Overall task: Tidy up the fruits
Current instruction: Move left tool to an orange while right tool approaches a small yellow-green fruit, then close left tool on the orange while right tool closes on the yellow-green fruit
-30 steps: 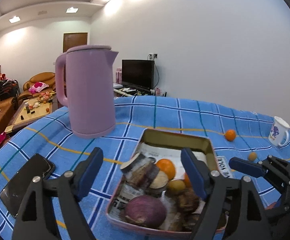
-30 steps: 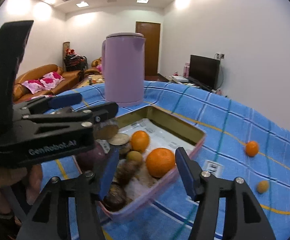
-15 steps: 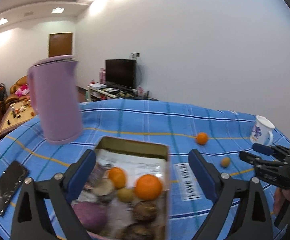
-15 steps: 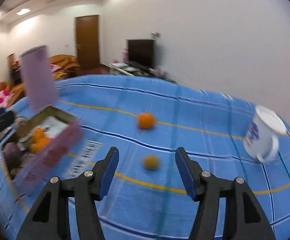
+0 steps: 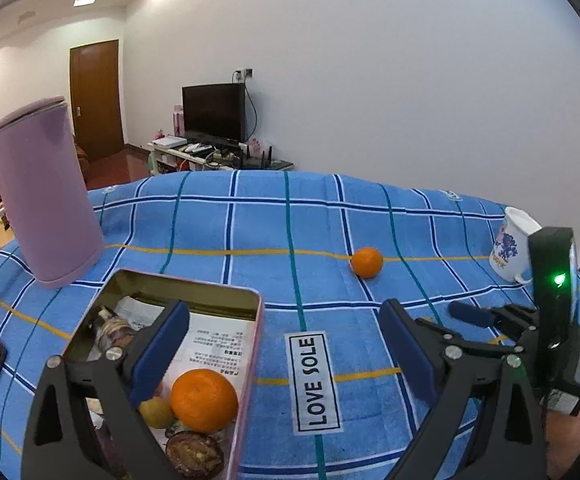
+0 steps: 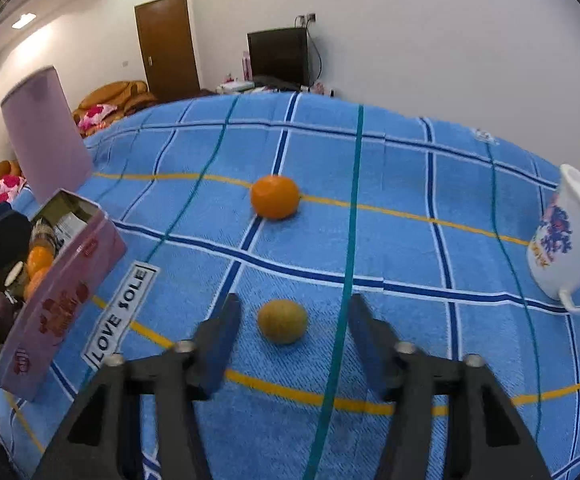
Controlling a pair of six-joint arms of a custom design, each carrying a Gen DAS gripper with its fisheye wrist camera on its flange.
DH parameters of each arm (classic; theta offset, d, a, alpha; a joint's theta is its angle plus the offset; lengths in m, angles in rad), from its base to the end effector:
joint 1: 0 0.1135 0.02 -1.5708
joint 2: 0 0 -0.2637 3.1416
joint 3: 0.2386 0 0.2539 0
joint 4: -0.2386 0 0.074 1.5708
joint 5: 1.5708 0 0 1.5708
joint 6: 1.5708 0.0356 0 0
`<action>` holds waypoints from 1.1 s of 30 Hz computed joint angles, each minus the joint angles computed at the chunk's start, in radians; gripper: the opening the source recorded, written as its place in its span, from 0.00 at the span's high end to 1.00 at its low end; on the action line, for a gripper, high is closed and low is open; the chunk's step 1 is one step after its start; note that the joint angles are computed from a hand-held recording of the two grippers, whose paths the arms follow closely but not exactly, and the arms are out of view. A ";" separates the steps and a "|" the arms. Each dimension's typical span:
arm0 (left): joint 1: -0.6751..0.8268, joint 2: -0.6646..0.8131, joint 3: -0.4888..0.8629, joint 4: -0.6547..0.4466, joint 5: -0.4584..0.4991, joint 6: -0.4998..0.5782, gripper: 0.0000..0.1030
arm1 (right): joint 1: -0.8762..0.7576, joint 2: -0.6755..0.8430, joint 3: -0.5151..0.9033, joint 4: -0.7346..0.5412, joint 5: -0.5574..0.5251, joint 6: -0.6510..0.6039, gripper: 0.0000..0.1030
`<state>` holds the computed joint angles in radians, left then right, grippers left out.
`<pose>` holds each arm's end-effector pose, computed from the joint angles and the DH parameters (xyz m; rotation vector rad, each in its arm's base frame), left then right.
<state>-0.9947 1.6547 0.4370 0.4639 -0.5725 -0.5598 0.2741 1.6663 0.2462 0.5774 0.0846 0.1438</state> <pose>0.1575 -0.2071 0.0944 0.1985 2.1820 -0.2038 0.2072 0.0551 0.0594 -0.1182 2.4086 0.0907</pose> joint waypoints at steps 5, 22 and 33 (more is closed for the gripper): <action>0.006 0.034 0.065 -0.033 -0.002 0.019 0.05 | -0.010 0.052 0.012 0.021 -0.029 -0.030 0.71; 0.062 0.512 0.653 -0.269 0.157 0.030 0.07 | -0.384 0.037 -0.001 0.100 -0.151 -0.130 0.71; 0.129 0.716 0.936 -0.395 0.300 0.033 0.57 | -0.447 0.016 -0.003 0.089 -0.219 -0.144 0.71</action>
